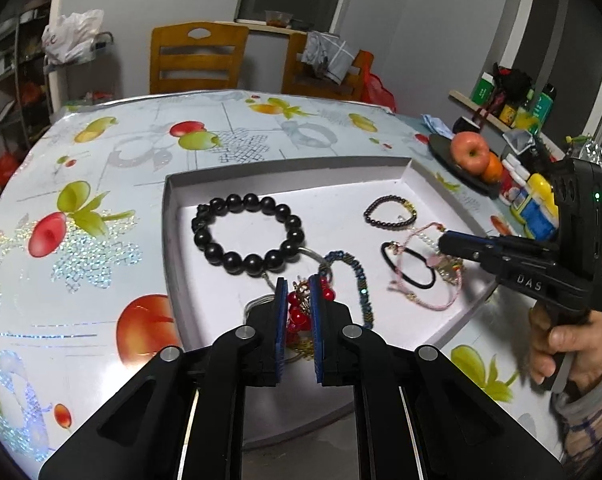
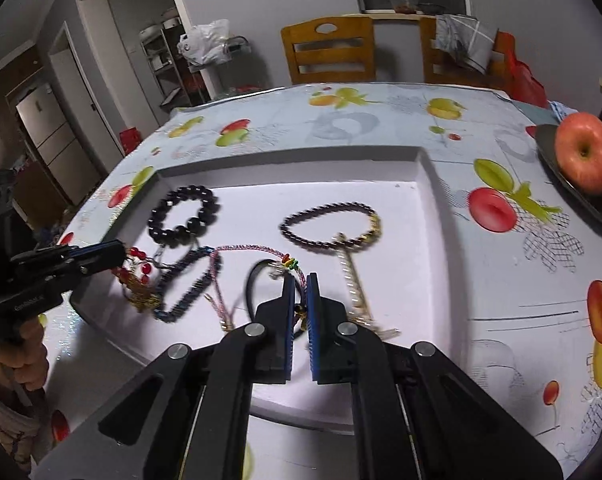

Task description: Organize jewelry

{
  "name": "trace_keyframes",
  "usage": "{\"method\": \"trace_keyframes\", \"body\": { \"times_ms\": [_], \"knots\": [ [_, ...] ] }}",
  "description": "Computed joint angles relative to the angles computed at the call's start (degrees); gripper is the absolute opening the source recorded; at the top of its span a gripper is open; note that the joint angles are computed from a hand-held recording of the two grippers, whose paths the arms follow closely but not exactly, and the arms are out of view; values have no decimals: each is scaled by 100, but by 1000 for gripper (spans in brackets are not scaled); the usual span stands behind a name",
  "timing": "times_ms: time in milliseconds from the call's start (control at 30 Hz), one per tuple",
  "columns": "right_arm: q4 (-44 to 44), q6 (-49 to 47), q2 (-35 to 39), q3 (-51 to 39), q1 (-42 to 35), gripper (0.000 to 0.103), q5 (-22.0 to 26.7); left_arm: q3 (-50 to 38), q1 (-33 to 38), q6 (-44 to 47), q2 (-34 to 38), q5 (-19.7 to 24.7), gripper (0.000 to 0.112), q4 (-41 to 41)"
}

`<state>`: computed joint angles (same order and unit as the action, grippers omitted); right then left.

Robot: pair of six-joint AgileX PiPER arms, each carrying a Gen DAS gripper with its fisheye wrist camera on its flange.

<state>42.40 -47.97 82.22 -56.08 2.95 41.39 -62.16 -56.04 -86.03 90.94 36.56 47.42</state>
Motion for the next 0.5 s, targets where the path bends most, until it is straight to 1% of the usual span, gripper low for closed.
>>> {"method": "trace_keyframes", "body": {
  "times_ms": [33, 100, 133, 167, 200, 233, 267, 300, 333, 367, 433, 500],
  "knots": [
    [-74, 15, 1, 21, 3, 6, -62, -5, -8, 8, 6, 39, 11, 0],
    [-159, -4, -50, 97, 16, 6, -172, -26, -69, -51, 27, 147, 23, 75],
    [-209, -6, -75, 130, 19, 7, -198, -58, -121, -112, 47, 256, 28, 137],
    [-198, -40, -92, 147, 3, 10, -196, -65, -149, -152, 54, 303, 35, 183],
    [-166, -87, -123, 178, -20, 15, -197, -66, -211, -227, 50, 372, 43, 259],
    [-152, -100, -155, 200, -26, 28, -212, -75, -274, -308, 50, 454, 47, 331],
    [-51, -219, -234, 263, -69, 41, -225, -92, -325, -357, 51, 531, 56, 391],
    [64, -363, -307, 313, -123, 47, -215, -115, -437, -444, 53, 665, 65, 522],
    [124, -447, -395, 364, -164, 55, -222, -133, -500, -473, 58, 742, 70, 581],
    [138, -473, -449, 383, -183, 56, -239, -191, -620, -520, 84, 924, 74, 682],
    [160, -515, -572, 420, -243, 56, -232, -266, -762, -562, 113, 1119, 76, 760],
    [295, -655, -700, 474, -355, 56, -136, -277, -984, -797, 103, 1327, 83, 972]
  ]
}}
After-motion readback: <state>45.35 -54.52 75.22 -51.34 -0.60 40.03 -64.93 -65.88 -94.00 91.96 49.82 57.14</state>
